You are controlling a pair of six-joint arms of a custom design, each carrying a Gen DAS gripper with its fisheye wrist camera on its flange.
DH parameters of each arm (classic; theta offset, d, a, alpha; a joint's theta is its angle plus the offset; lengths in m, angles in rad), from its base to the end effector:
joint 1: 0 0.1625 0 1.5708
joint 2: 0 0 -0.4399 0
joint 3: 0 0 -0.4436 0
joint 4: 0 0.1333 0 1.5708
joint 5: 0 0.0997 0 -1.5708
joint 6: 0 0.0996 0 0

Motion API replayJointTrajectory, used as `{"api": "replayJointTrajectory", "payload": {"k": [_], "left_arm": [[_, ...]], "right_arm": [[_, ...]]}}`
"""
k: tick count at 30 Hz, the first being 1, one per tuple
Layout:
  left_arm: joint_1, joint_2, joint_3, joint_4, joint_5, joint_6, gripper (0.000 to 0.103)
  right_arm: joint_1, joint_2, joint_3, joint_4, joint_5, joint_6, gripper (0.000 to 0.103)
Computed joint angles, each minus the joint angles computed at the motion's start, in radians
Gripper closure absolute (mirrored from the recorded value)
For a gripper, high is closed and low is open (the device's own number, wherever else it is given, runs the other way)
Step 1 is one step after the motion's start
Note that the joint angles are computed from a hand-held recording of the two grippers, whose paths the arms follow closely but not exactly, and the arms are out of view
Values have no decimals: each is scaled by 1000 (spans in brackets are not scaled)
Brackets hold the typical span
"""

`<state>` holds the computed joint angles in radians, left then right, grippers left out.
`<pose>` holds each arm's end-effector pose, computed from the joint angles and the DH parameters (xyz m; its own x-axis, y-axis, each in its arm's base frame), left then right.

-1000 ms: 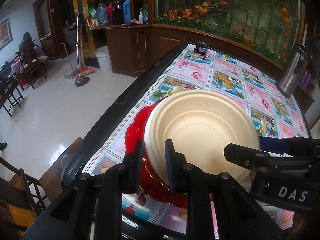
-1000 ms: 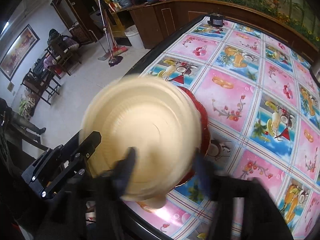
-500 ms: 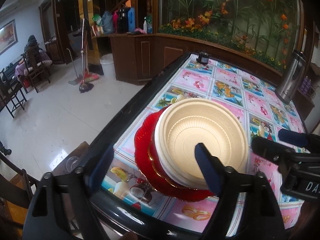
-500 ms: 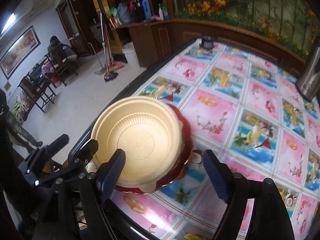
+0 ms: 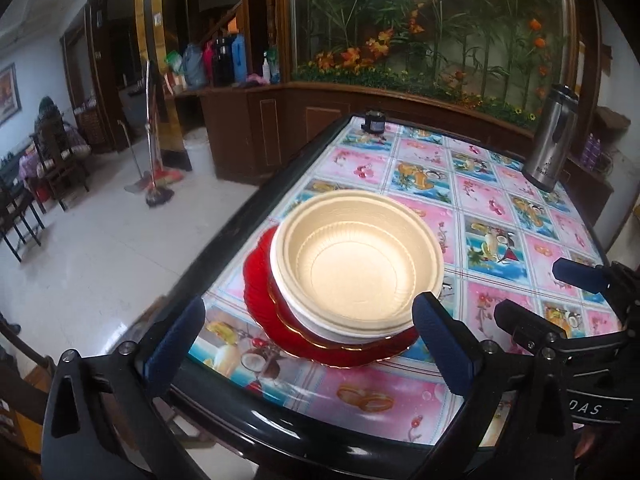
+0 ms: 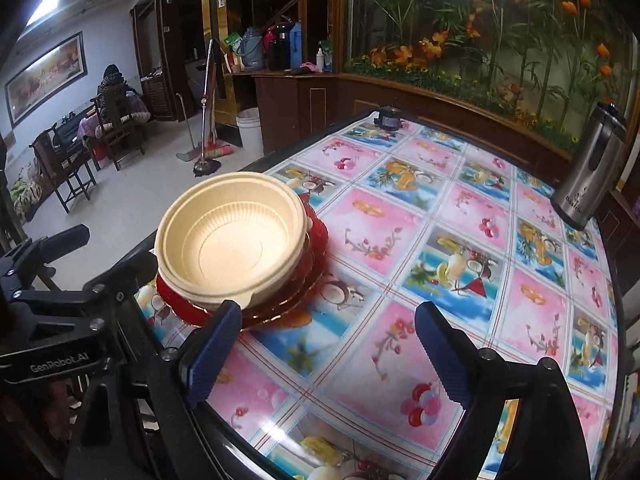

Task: Organize plates and bowls
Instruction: 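Withdraw both tools up and away from the stack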

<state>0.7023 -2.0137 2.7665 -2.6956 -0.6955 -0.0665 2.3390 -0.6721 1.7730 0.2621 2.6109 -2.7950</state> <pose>-0.0563 -0.3224 0.2335 -0.6728 0.2682 -0.6895 0.6679 0.6210 -0.4102 0.3523 -0.2964 -0.0290 -0.6896 0.0286 0.7236 -0.4738 0.7378 -0.4807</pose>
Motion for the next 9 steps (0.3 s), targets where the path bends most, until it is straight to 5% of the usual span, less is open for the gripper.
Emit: {"api": "replayJointTrajectory", "payload": {"k": [9], "left_arm": [[55, 55, -20, -70, -56, 25, 0]], "right_arm": [[-6, 8, 3, -16, -18, -18, 13]]}}
